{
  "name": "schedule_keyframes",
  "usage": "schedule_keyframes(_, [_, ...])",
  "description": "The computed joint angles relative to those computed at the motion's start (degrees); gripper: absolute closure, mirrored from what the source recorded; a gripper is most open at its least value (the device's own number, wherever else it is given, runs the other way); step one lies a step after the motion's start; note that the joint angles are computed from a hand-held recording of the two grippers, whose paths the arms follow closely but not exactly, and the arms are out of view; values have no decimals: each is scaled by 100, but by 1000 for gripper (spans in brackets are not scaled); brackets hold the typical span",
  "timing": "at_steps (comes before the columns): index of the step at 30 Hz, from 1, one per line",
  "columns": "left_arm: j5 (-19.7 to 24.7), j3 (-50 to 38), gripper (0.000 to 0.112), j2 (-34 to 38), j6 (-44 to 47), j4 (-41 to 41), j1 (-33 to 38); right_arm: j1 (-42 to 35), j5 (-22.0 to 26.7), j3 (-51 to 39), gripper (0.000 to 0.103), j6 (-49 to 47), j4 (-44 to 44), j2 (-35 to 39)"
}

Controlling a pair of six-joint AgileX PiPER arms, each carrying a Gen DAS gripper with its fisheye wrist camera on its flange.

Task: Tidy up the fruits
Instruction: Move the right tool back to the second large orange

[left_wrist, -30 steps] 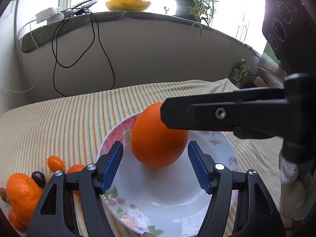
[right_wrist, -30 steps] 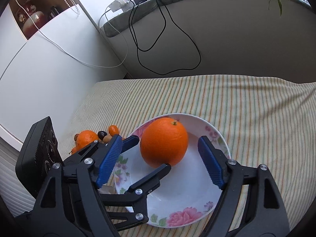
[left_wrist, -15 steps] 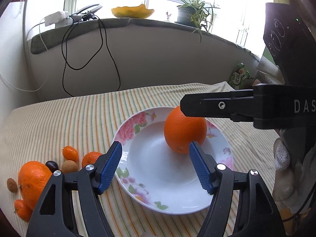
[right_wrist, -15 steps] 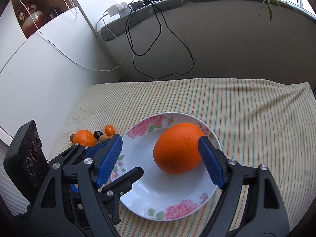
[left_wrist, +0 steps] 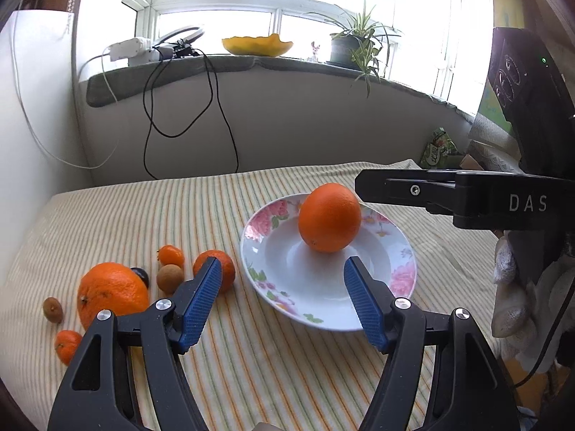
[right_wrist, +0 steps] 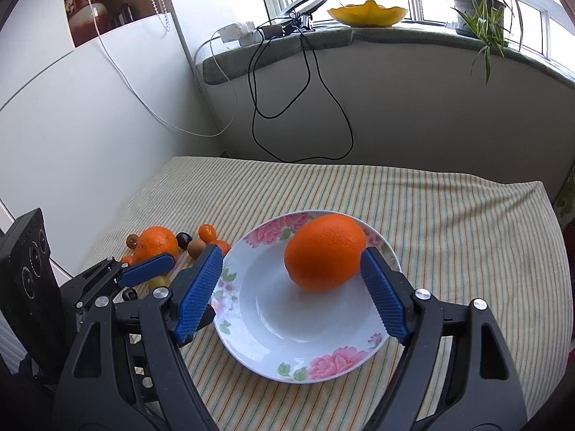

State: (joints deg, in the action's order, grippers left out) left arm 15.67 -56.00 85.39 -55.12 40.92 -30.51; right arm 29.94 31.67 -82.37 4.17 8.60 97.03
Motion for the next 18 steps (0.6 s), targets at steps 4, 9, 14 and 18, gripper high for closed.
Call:
schedule_keyframes(4, [65, 451, 42, -451, -666, 586, -30, 231, -147, 218, 21, 193, -267, -173])
schedule_keyframes(9, [167, 940, 42, -1019, -910, 667, 83, 334, -49, 235, 17, -491, 393, -192])
schedule_keyframes(14, [288, 1280, 42, -1439, -864, 586, 326, 602, 100, -30, 13, -492, 208, -28])
schedule_keyframes(18, [334, 1486, 42, -1677, -710, 377, 581, 753, 274, -320, 13, -526, 251, 209])
